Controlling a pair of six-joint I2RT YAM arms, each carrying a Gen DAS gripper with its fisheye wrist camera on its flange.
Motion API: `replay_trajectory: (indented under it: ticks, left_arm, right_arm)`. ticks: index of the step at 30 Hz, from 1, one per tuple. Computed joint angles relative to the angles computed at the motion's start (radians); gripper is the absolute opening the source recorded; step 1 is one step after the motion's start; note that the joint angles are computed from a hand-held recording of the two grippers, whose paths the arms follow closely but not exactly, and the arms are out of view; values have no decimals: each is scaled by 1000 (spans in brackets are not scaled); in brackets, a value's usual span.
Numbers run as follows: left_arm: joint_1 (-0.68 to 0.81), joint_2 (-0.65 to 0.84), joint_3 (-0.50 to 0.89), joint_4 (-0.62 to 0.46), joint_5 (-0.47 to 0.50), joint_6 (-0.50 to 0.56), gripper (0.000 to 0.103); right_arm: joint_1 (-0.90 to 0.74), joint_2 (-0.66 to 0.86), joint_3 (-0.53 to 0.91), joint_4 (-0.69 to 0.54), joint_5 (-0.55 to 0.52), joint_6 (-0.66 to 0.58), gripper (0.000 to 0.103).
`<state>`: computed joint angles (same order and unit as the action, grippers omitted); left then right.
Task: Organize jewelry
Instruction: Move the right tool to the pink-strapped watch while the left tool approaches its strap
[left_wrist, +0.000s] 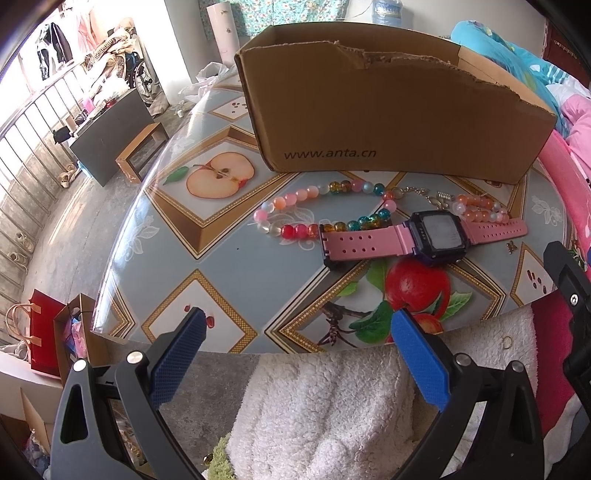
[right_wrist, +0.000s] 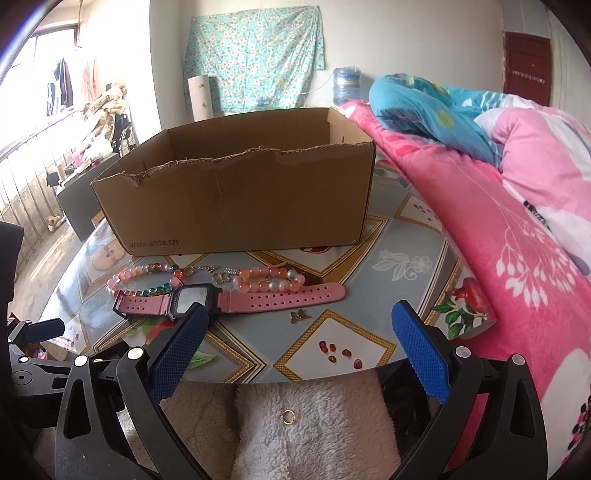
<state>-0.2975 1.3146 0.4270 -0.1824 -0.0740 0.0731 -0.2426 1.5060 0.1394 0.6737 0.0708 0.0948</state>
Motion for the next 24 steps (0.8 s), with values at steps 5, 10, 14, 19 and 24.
replay_trajectory:
  ticks: [5,10,14,19,24]
  left_arm:
    - [24,29,6,33,29,27,99]
    - [96,46,-13,134,128,86,99]
    - [145,52,-40,242,205,158,98]
    - [180,97,-51,369,268,223,92]
    - [193,157,-6,380,333,272,75]
  right_arm:
    - [-30,77,1,109,-42,-47,95]
    - [-42,133,-11,203,-85,-90,95]
    - [-32,155,-12,251,-148,-147,86]
    - [2,183,57,183,-279,-263,77]
    - [52,252,168,60,-358,-373,74]
